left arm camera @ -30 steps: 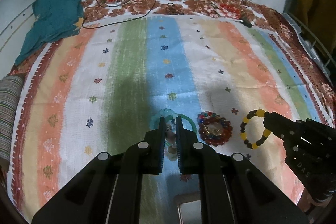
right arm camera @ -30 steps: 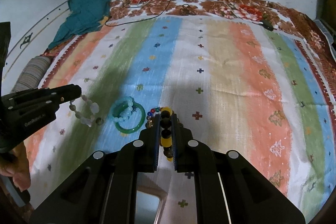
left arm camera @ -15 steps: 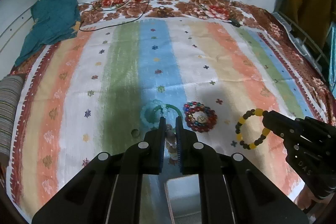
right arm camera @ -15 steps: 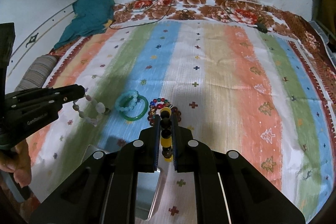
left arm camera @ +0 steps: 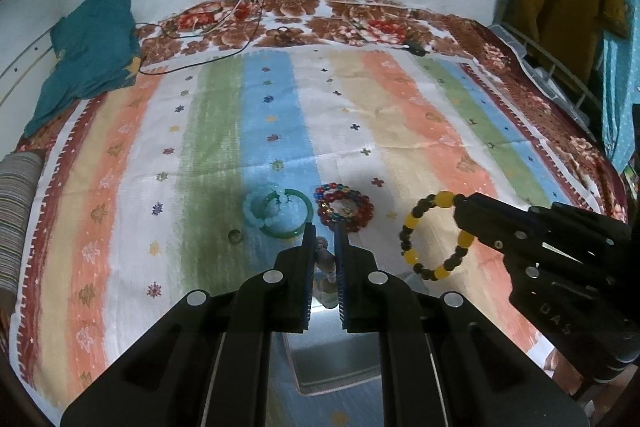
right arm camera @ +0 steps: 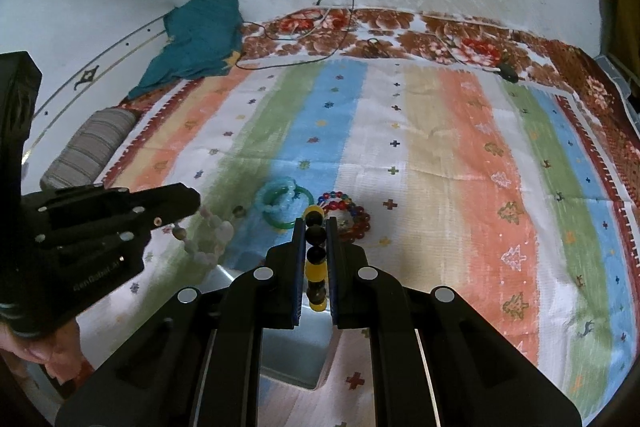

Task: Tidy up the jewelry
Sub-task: 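Open both grippers over the silver tin to drop the bracelets, then move both open grippers back over the remaining bracelets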

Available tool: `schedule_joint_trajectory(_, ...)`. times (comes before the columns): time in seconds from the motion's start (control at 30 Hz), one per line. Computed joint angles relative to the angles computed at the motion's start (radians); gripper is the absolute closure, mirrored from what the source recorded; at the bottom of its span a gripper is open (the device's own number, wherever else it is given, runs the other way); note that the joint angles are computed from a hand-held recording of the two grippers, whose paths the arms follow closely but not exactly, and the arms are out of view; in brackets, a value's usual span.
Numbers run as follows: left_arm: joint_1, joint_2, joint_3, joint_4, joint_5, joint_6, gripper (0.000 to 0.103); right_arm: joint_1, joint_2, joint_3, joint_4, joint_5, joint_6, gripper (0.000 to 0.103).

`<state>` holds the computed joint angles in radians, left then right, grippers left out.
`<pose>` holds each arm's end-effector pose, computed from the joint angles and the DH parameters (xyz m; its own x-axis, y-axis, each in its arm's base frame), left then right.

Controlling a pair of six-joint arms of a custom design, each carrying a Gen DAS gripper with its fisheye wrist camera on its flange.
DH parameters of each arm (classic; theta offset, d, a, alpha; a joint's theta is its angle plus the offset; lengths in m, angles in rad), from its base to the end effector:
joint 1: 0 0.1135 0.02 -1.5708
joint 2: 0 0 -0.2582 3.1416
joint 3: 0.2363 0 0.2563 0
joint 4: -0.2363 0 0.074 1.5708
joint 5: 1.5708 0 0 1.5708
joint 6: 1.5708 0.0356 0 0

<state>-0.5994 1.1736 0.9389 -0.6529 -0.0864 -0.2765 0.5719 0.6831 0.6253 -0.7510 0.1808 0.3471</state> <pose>0.2045 -0.1360 0.2671 -0.7572 0.1880 -0.6256 0.3226 0.9404 -0.1079 0.1273 0.0743 0.2431 -0.7177 -0.0640 -0.6935 -0.1955 0.9742 0.1125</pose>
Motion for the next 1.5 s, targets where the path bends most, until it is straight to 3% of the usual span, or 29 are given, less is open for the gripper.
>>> schedule_joint_trajectory(0.53, -0.103, -0.138, -0.072, -0.059, -0.038, -0.084, 0.094, 0.228, -0.084, -0.015, -0.103, 0.131, 0.155, 0.092)
schedule_joint_trajectory(0.67, -0.124, -0.171, -0.093, -0.07, -0.057, -0.107, 0.093, 0.252, -0.092, -0.022, -0.121, 0.116, 0.165, 0.092)
schedule_joint_trajectory(0.8, -0.102, -0.181, -0.099, -0.078, -0.052, -0.121, 0.077, 0.229, -0.082, -0.04, -0.131, 0.116, 0.163, 0.092)
schedule_joint_trajectory(0.87, -0.093, -0.178, -0.098, -0.083, -0.065, -0.122, 0.077, 0.184, -0.089, -0.046, -0.133, 0.099, 0.151, 0.084)
schedule_joint_trajectory(0.9, -0.081, -0.171, -0.097, -0.084, -0.071, -0.119, 0.075, 0.159, -0.093, -0.05, -0.133, 0.089, 0.142, 0.077)
schedule_joint_trajectory(0.93, -0.069, -0.166, -0.098, -0.084, -0.068, -0.117, 0.074, 0.14, -0.097, -0.054, -0.134, 0.085, 0.135, 0.063)
schedule_joint_trajectory(1.2, 0.008, -0.145, -0.096, -0.075, -0.021, -0.098, 0.059, 0.036, -0.083, -0.065, -0.101, 0.041, 0.083, 0.06)
schedule_joint_trajectory(1.5, 0.119, -0.064, -0.084, -0.04, 0.043, -0.069, 0.05, -0.069, -0.051, -0.075, -0.044, -0.009, 0.027, 0.046)
